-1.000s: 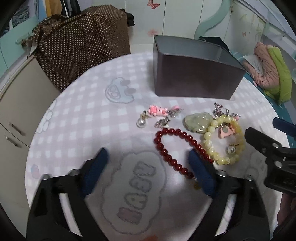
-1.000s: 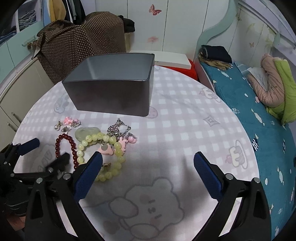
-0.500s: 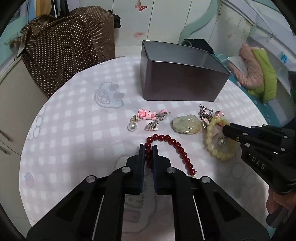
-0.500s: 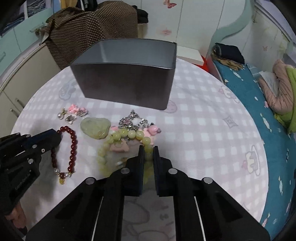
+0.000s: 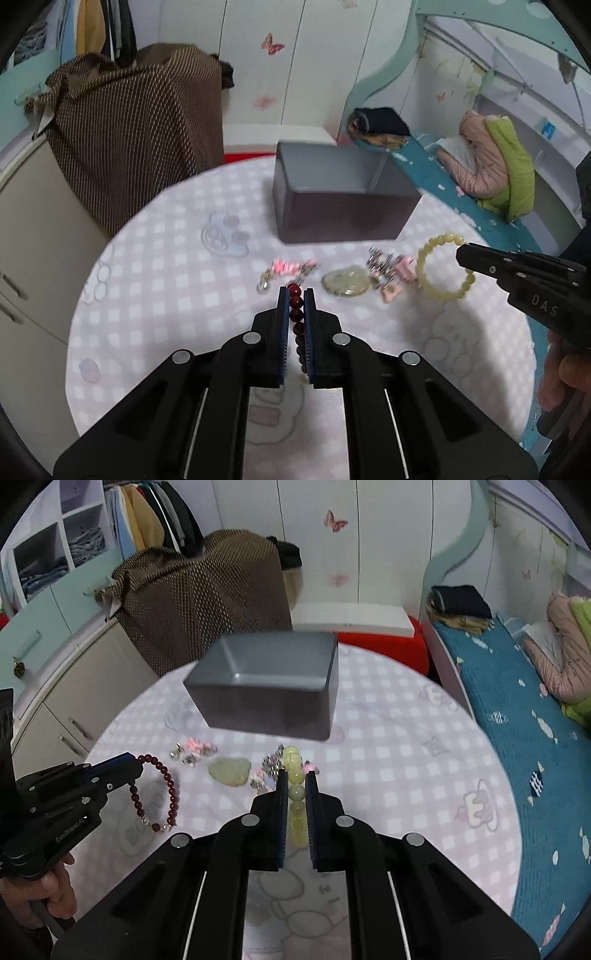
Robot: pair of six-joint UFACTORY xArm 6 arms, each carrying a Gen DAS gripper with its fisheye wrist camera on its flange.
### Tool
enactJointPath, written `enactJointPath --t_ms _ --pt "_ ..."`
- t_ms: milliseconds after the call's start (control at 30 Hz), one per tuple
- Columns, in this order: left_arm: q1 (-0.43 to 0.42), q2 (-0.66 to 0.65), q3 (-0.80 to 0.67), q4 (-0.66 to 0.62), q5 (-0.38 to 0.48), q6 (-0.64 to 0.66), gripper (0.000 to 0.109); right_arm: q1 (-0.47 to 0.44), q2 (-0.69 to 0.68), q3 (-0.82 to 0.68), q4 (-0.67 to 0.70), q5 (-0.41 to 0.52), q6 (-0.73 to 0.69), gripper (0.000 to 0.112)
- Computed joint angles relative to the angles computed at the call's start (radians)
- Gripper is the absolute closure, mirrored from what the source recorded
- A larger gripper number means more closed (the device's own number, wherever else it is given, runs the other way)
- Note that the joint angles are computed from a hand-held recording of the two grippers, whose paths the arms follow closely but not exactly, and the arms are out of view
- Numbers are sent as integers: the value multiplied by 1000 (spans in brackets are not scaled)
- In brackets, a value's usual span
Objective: Organize jewelry
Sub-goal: 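Carry both bracelets over the grey tin and release them inside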
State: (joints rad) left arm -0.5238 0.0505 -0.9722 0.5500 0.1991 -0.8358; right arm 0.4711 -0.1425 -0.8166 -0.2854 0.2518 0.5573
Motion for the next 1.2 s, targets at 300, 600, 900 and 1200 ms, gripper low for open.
enactJointPath --t_ms 300,600,900,1200 --pt "7 -43 -38 39 -18 26 101 6 -47 -16 -17 -22 -28 105" --pt "12 47 -238 -131 -34 241 101 -13 66 -214 -22 -29 -101 104" --pt "14 347 -618 -619 121 656 101 -30 285 -441 210 79 -302 104" --pt "35 506 -811 -631 280 633 78 -43 361 -500 269 157 -331 99"
